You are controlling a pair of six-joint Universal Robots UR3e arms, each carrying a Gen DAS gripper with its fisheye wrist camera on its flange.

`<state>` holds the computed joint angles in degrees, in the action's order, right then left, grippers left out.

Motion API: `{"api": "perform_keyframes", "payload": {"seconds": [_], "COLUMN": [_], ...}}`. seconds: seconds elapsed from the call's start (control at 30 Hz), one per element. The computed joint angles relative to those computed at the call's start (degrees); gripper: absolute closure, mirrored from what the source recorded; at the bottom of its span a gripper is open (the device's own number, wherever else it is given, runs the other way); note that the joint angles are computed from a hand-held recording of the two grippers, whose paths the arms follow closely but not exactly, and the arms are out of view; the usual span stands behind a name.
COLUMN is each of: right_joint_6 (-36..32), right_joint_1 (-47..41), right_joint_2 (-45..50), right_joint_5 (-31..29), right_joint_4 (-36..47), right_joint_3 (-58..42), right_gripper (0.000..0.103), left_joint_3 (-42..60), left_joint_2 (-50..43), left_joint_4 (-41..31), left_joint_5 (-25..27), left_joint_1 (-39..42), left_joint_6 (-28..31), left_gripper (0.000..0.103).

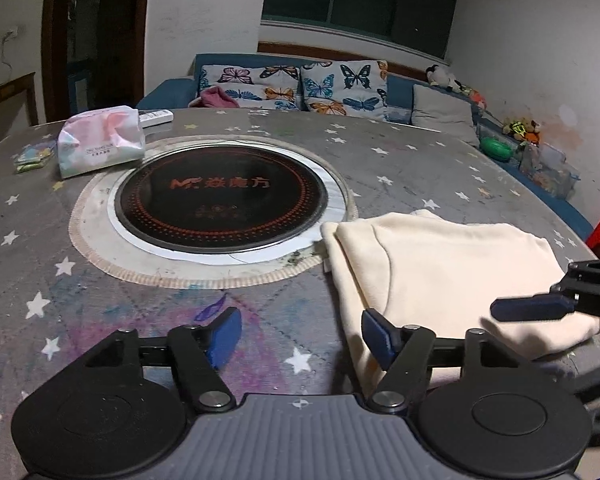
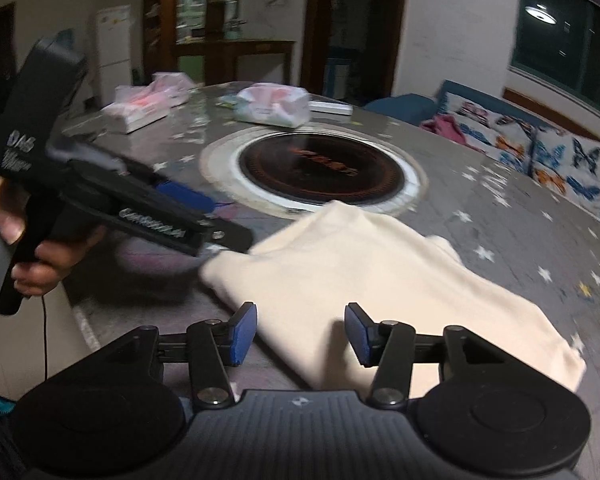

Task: Fold clothes
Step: 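Move both open grippers to one side edge of the folded sweatshirt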

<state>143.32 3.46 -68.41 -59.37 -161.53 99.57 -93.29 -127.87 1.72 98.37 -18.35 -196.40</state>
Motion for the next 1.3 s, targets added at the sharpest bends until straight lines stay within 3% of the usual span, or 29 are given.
{"api": "perform_keyframes", "payload": {"seconds": [0.4,0.97,1.03,1.1,1.3], "right_joint_6": [-3.3,-2.4,-2.6,-2.0,-1.4], "right_joint_1": [5.4,6.0,6.5,6.9,7.4], "right_joint_2": [2.8,4.7,5.3,5.4,5.6], "right_joint_5": [-2.5,0.1,-0.9,-1.9,-3.7], "right_joint_4": [-1.0,1.5,1.1,-0.1,-2.0], "right_joint_3": [-2.4,-4.3,-4.5,-4.5,-4.1], "right_gripper": [0.053,0.053,0.055,0.065,0.078], "left_joint_3": [-1.2,-6.0,-5.9,-6.0,-5.4], "left_joint_2": [0.6,3.1,3.2,3.4,3.6], "left_joint_4": [0.5,4.0,4.1,4.2,2.8], "left_joint_5": [1.7,1.6,1.3,0.7,-3.9], "left_joint_1": [0.2,2.5,2.4,2.6,3.8], "left_joint_6": [-1.0,-5.6,-5.8,-6.5,-10.5], "left_gripper": [0.015,0.005,0.005,0.005,0.005]}}
